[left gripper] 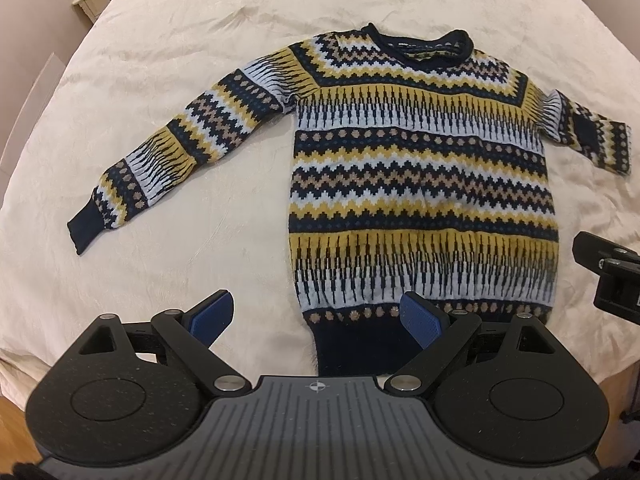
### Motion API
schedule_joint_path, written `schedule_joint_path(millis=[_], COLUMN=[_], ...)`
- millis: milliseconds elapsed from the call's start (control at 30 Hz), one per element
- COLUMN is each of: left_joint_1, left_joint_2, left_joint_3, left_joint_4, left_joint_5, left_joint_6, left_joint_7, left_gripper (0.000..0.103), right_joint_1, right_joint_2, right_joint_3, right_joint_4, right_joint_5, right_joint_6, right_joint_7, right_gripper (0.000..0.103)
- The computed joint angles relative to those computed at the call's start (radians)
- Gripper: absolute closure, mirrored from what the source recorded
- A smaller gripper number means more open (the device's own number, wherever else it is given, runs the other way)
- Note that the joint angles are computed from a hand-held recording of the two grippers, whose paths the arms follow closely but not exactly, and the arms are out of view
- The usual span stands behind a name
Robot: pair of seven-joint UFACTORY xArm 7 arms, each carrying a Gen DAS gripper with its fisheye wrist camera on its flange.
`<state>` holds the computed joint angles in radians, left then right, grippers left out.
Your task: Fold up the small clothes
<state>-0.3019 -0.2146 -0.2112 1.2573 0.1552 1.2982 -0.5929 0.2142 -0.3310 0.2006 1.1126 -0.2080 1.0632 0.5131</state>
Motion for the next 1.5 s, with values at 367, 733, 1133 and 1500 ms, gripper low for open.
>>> schedule_joint_path(millis=[367,733,1133,1500], left_joint_1=[-0.009,-0.031,-0.112,-0.216], left_joint_2=[0.016,0.097,0.308,0.510], left_joint_3=[0.000,-0.007,0.005,0.062], left_joint_4=[-0.002,0.075,0.305,0.550], left_joint_5=[-0.014,0.006,0.088,0.151], left_joint_6=[-0.003,0.020,0.089,0.123], left_joint_7=[0.032,-0.011,-0.144,-0.244], left_gripper=[0.012,0.012,0.013,0.031], right_joint_1=[-0.005,-0.018,-0.071,-0.176], right_joint_2=[-0.012,-0.022,0.038,0.230], right_joint_3=[-0.006,-0.055,-0.175,-0.291], right_joint_4=[-0.016,-0.054,-0.083,0.008], right_joint_5=[0.004,0.085,0.266,0.644], right_joint_6=[0.014,-0.045,-0.203,-0.298], right_joint_7=[0.007,-0.064,-0.345,-0.740], right_gripper=[0.001,0.001,0.008,0.008])
